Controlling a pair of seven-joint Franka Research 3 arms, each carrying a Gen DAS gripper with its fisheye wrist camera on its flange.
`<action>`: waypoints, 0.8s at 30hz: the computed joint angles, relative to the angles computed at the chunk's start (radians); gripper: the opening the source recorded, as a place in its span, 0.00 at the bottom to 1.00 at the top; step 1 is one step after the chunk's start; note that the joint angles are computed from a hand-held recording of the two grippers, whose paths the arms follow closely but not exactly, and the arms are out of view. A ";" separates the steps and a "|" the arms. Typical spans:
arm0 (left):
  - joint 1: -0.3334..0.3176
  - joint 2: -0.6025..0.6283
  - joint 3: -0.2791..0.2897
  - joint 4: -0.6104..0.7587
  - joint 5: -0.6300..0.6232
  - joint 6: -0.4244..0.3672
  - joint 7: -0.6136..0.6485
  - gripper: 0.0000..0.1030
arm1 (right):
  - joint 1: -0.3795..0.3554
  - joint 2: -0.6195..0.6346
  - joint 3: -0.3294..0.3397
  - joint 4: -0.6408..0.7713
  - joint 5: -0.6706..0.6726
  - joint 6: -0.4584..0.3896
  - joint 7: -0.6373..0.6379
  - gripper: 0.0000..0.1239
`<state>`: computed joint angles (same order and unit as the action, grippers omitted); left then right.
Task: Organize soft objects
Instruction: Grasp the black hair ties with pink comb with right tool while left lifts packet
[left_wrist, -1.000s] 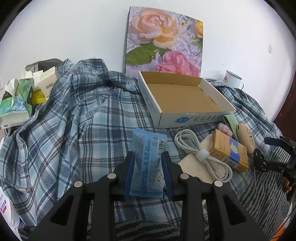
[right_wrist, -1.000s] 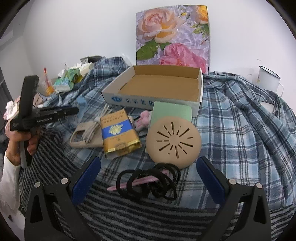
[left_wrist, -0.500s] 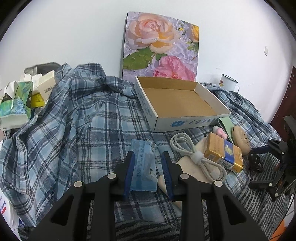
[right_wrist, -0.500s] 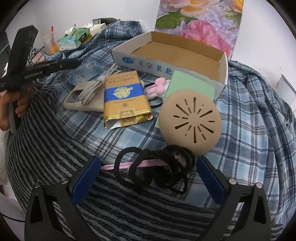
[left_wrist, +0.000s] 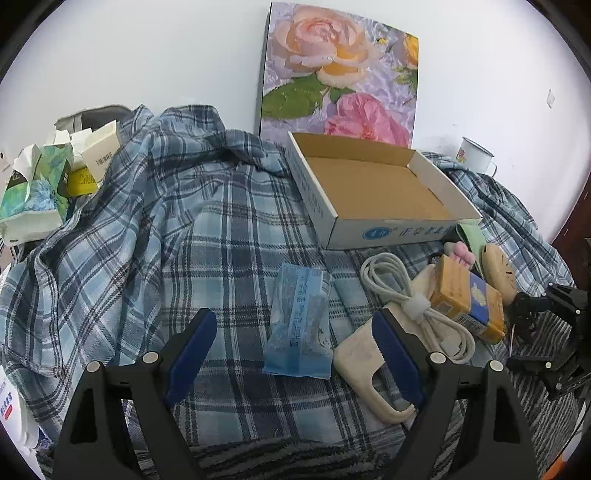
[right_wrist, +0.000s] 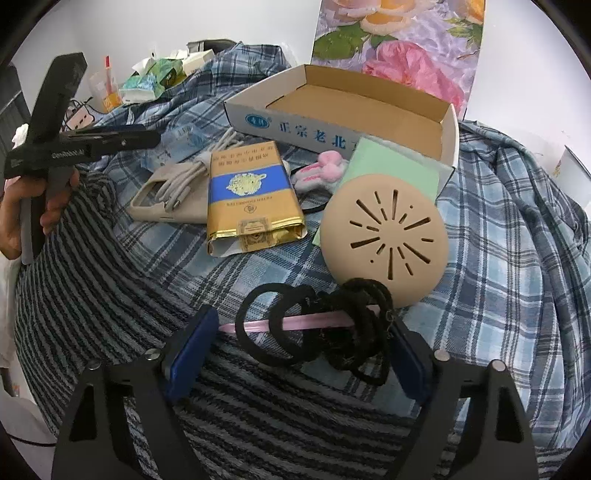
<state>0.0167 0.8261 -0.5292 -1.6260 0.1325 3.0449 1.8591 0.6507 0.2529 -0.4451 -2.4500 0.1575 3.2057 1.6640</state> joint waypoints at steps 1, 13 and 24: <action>-0.001 0.000 0.002 0.001 0.000 -0.004 -0.001 0.85 | 0.002 -0.001 -0.002 -0.002 -0.001 0.004 -0.001 0.69; -0.021 0.018 0.016 0.047 -0.021 -0.078 0.011 0.52 | 0.438 0.066 -0.386 -0.034 0.130 0.092 -0.047 0.69; -0.052 0.018 0.043 0.065 -0.077 -0.109 0.055 0.31 | 0.312 0.001 -0.231 -0.098 0.238 0.285 -0.127 0.69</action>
<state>-0.0353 0.8439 -0.4857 -1.5611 0.0555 2.9359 1.9146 0.9626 0.2539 -0.6764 -2.5478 0.3958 3.4905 1.5373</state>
